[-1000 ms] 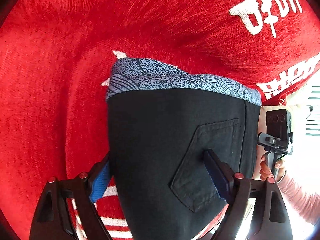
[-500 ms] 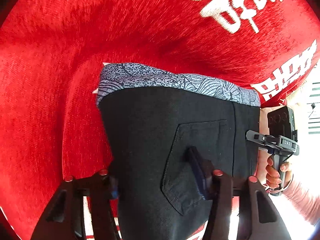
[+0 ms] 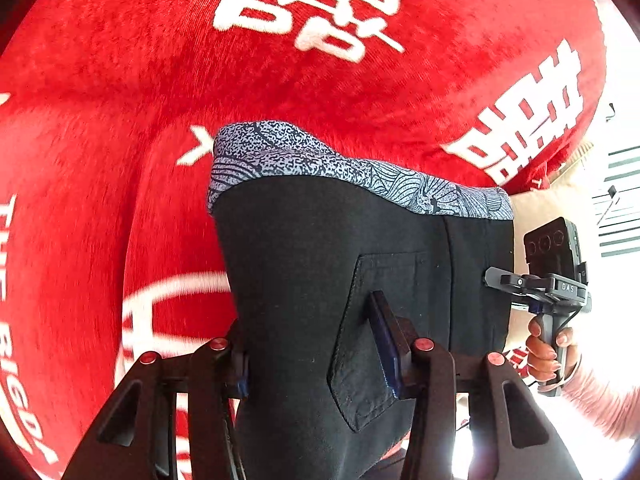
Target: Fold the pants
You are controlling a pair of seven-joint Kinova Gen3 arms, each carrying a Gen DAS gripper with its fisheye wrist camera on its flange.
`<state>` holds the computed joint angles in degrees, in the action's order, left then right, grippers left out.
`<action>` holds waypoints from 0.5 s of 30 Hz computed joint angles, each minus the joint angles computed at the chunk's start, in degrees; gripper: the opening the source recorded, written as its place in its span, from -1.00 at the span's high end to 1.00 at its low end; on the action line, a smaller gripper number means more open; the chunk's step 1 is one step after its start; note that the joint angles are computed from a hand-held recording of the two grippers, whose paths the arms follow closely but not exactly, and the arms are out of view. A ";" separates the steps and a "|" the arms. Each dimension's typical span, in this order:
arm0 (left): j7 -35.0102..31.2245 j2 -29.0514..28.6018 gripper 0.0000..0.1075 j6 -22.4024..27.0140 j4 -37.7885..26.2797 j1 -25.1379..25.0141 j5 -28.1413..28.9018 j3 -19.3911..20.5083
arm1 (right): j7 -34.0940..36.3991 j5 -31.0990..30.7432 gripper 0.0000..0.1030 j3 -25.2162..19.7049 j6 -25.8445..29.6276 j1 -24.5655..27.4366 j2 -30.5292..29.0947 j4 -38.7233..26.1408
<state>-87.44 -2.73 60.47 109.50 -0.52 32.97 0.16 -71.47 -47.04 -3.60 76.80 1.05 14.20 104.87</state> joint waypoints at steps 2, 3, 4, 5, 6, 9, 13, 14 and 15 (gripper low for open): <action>2.95 -2.52 0.08 -0.01 1.49 0.74 -1.37 0.70 | 0.88 -0.01 0.14 0.56 1.69 1.18 -1.80 1.91; 4.22 -3.79 0.08 -0.01 2.55 1.08 -1.81 0.91 | 1.22 -0.19 0.14 0.80 2.02 1.43 -2.45 3.05; 5.21 -4.66 0.09 -0.29 3.47 1.64 -1.87 1.17 | 1.73 -0.32 0.14 1.21 2.67 1.91 -3.10 4.26; 5.27 -6.28 0.09 0.36 4.94 1.73 -1.90 0.37 | 2.36 -0.23 0.14 1.73 3.41 2.48 -3.81 5.71; 6.27 -6.93 0.09 0.12 6.08 2.00 -1.73 0.64 | 2.41 -0.20 0.14 2.04 3.58 2.54 -4.30 6.60; 7.57 -7.96 0.08 -1.19 9.02 3.04 -1.18 0.79 | 2.32 -0.73 0.14 3.10 3.16 2.98 -6.06 10.43; 5.63 -7.84 0.08 -4.55 13.28 4.04 0.14 0.42 | 2.89 1.11 0.15 3.45 1.01 1.93 -8.51 13.58; 5.15 -7.75 0.08 -5.73 14.30 4.28 -0.03 0.64 | 2.26 1.17 0.14 3.19 -0.04 1.21 -8.97 14.23; 4.93 -7.99 0.00 -6.49 15.15 4.41 -0.30 0.71 | 2.09 1.65 0.14 3.20 -1.03 0.80 -9.37 15.07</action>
<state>-82.51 -10.72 53.99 124.66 3.88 32.67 0.87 -69.38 -45.39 -0.40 75.76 1.85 4.82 119.95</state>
